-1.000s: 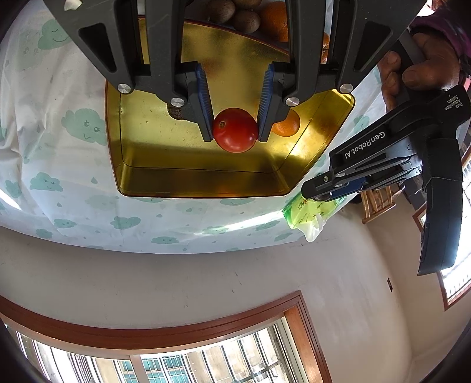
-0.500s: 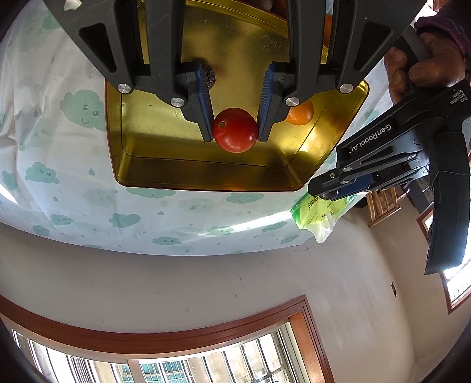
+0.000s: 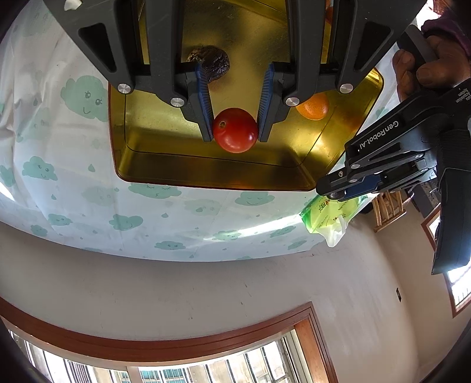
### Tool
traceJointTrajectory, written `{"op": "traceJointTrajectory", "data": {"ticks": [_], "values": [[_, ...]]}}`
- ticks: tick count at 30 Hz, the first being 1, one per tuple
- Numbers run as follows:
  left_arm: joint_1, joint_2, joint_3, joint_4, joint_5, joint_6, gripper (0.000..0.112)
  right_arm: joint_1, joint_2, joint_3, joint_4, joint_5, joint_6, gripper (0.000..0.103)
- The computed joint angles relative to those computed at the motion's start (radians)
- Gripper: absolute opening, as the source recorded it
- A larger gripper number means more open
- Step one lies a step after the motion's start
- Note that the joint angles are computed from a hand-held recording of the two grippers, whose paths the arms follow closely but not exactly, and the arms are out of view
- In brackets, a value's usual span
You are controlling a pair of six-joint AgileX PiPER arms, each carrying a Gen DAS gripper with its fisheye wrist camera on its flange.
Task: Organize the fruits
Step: 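Lower into the tin and open both grippers to release plum and tomato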
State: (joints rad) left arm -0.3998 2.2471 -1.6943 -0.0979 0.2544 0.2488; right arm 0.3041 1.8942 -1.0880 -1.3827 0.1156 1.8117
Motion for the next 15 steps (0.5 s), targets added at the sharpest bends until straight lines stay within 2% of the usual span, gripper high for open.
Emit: {"op": "traceJointTrajectory", "data": {"ticks": [15], "values": [[-0.009,0.067,-0.120,0.084,0.087,-0.077,0.029,-0.017,0.046,-0.052,0.405,-0.004,-0.419,0.028]]}}
